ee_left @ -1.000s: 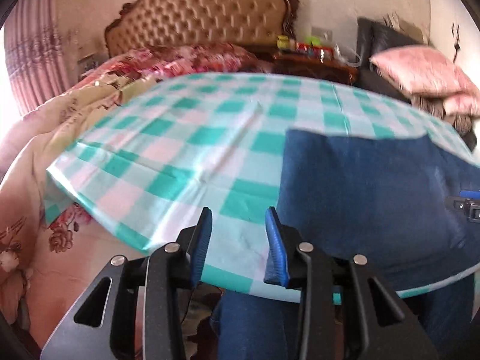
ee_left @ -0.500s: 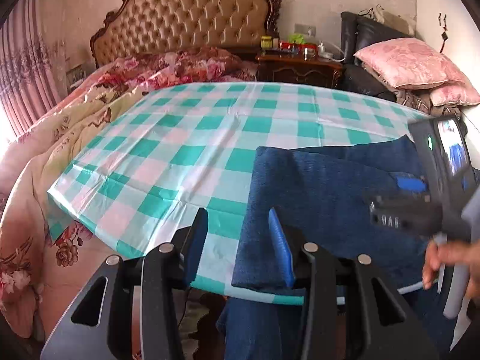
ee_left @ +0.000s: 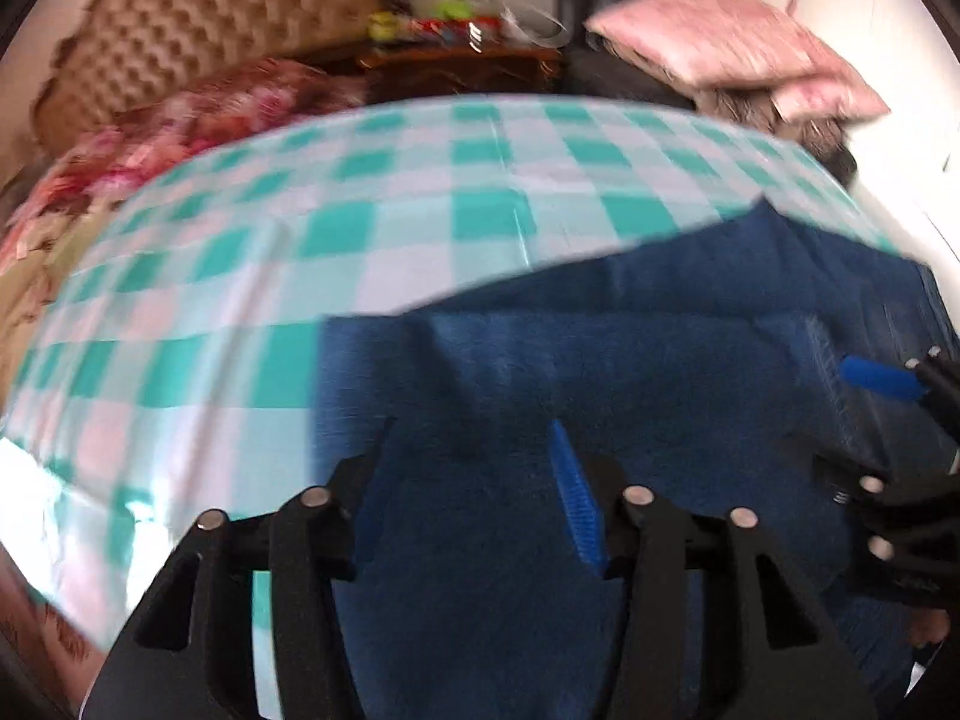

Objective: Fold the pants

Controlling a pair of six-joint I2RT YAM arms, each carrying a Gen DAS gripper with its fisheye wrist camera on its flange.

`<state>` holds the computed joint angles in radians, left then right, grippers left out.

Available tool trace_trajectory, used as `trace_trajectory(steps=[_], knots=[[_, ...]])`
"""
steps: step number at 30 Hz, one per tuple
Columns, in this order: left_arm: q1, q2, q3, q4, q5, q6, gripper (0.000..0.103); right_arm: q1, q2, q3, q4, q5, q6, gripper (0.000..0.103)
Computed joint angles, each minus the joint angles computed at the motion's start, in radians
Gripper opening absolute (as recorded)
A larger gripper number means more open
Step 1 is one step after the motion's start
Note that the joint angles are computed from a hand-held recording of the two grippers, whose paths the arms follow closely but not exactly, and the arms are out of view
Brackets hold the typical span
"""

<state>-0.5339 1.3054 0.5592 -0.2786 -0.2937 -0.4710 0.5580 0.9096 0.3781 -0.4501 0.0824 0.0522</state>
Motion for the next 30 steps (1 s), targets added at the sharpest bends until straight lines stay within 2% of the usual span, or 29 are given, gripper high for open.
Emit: trace_trajectory(steps=[2,3,5,6,9,12,16,19,21,22,23,25,26,28,30], knots=[[0.047,0.035,-0.018,0.052,0.027,0.042,0.041,0.005,0.012,-0.003,-0.020,0.047,-0.005,0.075],[0.089,0.014,-0.038,0.079,0.065,0.064,0.037,-0.013,-0.005,-0.009,-0.028,0.038,-0.016,0.075],[0.144,-0.009,-0.040,0.059,0.032,0.071,0.035,-0.067,-0.051,-0.021,-0.057,0.019,-0.045,0.075],[0.168,-0.025,-0.045,0.053,0.019,0.060,0.035,-0.104,-0.070,-0.028,-0.071,0.004,-0.066,0.075],[0.275,-0.108,-0.081,0.074,0.099,0.034,0.035,-0.237,-0.115,-0.042,-0.094,-0.077,-0.133,0.075],[0.242,-0.130,-0.076,0.085,0.114,0.030,0.035,-0.304,-0.088,-0.014,-0.085,-0.140,-0.159,0.074],[0.188,-0.065,-0.037,0.089,0.082,0.015,0.035,-0.228,-0.024,0.042,-0.036,-0.135,-0.127,0.067],[0.184,0.019,0.014,0.098,0.090,0.035,0.035,-0.165,0.096,0.078,0.030,-0.106,-0.103,0.052],[0.194,0.096,0.058,0.081,0.052,0.053,0.035,-0.146,0.177,0.087,0.080,-0.099,-0.087,0.051],[0.221,0.139,0.078,0.070,0.028,0.050,0.037,-0.125,0.217,0.084,0.107,-0.062,-0.079,0.049],[0.253,0.159,0.085,0.070,0.032,0.043,0.045,-0.118,0.232,0.081,0.120,-0.048,-0.078,0.050],[0.307,0.145,0.071,0.079,0.067,0.026,0.050,-0.102,0.225,0.054,0.157,-0.024,-0.083,0.050],[0.309,0.132,0.067,0.074,0.045,0.022,0.050,-0.092,0.221,0.049,0.160,-0.010,-0.085,0.050],[0.279,0.076,0.045,0.054,-0.062,0.000,0.049,-0.083,0.217,0.040,0.167,0.004,-0.086,0.050],[0.257,-0.004,0.005,0.051,-0.075,-0.045,0.048,-0.089,0.210,0.032,0.174,0.002,-0.086,0.050]])
